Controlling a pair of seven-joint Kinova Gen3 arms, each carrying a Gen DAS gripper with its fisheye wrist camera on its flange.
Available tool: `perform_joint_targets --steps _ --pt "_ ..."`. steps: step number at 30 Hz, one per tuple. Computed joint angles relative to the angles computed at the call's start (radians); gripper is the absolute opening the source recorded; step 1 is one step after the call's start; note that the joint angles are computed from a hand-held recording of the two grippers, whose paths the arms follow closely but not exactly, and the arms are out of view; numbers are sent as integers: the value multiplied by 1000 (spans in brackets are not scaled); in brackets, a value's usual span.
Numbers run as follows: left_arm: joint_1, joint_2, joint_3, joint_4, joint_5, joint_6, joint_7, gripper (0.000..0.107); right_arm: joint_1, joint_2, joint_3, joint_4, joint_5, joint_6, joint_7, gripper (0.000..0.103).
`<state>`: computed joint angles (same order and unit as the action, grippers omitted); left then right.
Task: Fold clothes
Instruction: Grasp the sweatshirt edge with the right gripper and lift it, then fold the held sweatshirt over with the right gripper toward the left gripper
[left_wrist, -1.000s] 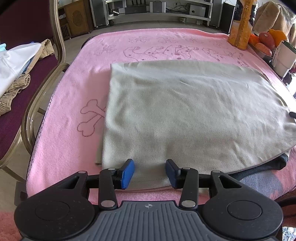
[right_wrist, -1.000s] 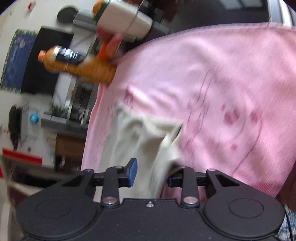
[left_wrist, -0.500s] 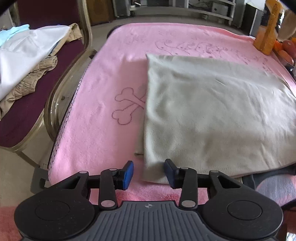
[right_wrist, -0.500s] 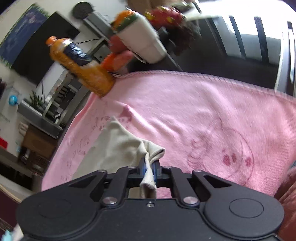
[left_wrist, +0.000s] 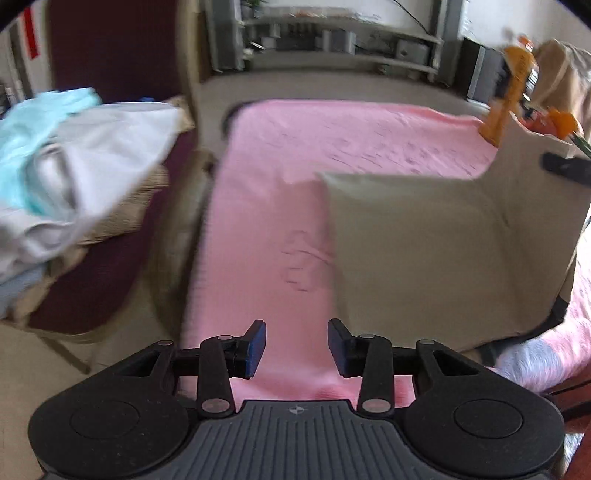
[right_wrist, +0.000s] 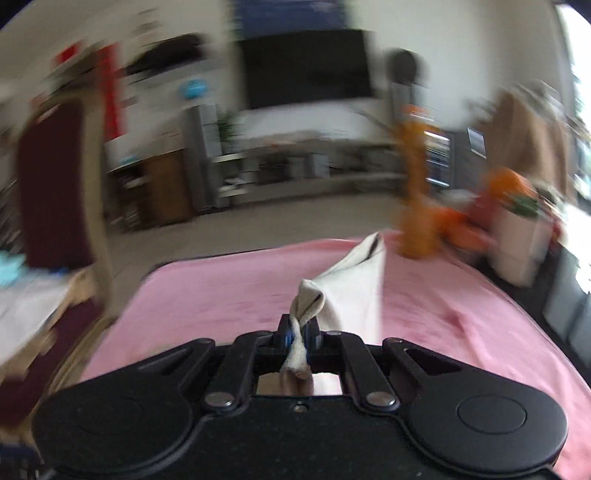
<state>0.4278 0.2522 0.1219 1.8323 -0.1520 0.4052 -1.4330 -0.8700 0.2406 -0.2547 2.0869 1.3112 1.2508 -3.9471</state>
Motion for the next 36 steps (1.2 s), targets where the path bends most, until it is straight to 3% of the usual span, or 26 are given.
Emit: perform_joint_targets --steps 2,4,6,8,10,15,21,28,33,36 --pt "-32 -12 -1 30 34 -33 -16 39 -12 61 2 -40 65 -49 81 6" --pt "-120 0 58 31 115 -23 -49 38 -22 120 11 -82 134 -111 163 6" --pt "-160 13 74 24 180 -13 -73 37 -3 172 -4 -106 176 -192 244 6" --pt "-165 17 66 25 232 -22 -105 37 24 194 -12 -123 154 -273 323 6" --pt "-192 22 87 26 277 -28 -142 37 7 210 33 -129 117 -348 368 6" --pt "-189 33 85 19 315 -32 -171 37 9 157 73 -97 124 -432 267 6" --pt "-191 21 80 31 346 -38 -182 37 31 94 52 -67 257 -423 92 6" --pt "-183 13 64 36 343 -32 -159 37 65 132 26 -70 255 -485 159 6" --pt "-148 20 35 24 299 -24 -115 37 100 129 55 -58 270 -633 259 7" --pt "-116 21 11 19 252 -21 -67 37 214 108 -15 -47 258 -742 349 16"
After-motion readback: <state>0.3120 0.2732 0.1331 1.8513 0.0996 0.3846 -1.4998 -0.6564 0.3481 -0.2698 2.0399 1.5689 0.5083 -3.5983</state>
